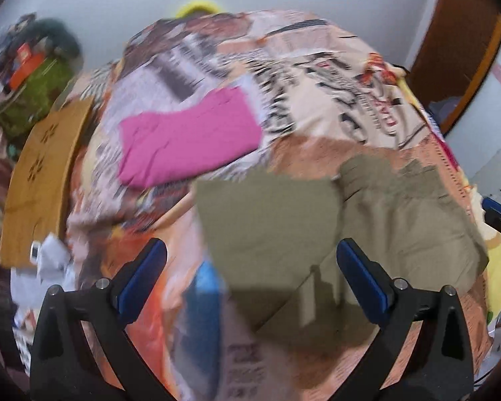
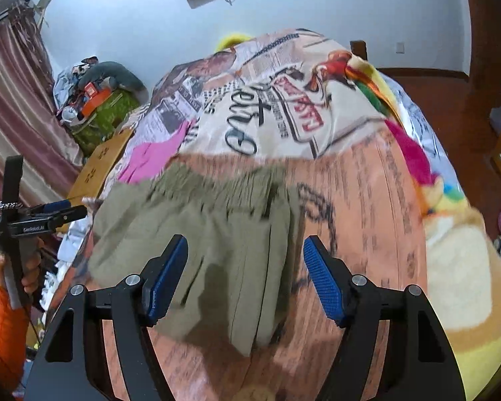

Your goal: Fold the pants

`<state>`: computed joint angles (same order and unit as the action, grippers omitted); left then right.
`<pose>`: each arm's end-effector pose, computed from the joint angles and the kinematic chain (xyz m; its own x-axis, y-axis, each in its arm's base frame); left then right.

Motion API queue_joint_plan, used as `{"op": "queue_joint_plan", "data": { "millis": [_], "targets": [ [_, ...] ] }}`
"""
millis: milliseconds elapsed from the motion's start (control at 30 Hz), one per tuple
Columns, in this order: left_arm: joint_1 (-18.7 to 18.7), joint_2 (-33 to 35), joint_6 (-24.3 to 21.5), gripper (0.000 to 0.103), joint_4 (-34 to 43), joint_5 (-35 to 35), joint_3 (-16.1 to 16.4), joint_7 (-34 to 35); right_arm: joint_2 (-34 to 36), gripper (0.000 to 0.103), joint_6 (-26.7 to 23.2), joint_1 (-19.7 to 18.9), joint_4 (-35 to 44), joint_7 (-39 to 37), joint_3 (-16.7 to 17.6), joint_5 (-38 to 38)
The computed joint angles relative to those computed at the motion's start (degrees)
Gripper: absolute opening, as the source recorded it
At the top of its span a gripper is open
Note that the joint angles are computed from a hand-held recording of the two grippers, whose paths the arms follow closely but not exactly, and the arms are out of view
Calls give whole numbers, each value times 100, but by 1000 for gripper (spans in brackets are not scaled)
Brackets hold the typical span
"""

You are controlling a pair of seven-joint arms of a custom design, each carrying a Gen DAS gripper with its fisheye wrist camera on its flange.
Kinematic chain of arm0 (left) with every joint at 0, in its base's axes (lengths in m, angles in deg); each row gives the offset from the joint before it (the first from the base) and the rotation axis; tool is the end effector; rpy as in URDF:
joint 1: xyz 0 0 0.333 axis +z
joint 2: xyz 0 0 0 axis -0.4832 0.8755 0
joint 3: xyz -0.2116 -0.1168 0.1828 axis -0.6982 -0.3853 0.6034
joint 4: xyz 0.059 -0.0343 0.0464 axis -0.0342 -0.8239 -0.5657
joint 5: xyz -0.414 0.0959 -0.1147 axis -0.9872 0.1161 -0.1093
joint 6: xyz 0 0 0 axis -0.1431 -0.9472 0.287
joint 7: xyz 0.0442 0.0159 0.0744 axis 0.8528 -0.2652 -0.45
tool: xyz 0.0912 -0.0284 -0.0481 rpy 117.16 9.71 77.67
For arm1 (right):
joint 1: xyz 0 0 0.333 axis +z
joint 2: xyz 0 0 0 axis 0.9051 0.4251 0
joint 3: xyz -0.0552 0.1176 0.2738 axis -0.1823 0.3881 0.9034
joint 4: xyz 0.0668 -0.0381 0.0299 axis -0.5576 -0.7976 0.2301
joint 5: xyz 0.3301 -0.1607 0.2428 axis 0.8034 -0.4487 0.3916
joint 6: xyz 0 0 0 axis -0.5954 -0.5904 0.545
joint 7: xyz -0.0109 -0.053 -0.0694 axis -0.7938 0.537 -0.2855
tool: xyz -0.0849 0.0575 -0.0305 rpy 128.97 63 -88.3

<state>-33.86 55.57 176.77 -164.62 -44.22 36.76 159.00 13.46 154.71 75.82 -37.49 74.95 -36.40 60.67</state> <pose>0.6388 -0.1514 0.4921 -0.0830 -0.9965 0.0042 -0.8629 0.0698 -0.5005 0.5752 0.0601 0.5038 0.2515 -0.9052 -0.3425 -0.7990 0.0055 -0.6013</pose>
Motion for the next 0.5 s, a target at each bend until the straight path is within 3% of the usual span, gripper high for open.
{"op": "queue_joint_plan", "data": {
  "millis": [233,300,400,500],
  "targets": [
    [-310,925,-264,103,1020,318,-96,247,935,66,-553,-165,909,-152,110,-156],
    [-383,1196,-390,101,1299,340,-88,237,1154,53,-691,-235,1122,-228,181,-177],
    [-409,1509,-614,87,1615,184,-97,321,1432,40,-933,-337,1407,-324,287,-245],
    [-443,1570,-471,76,1584,171,-60,300,1508,28,-697,-346,1405,-344,395,-557]
  ]
}}
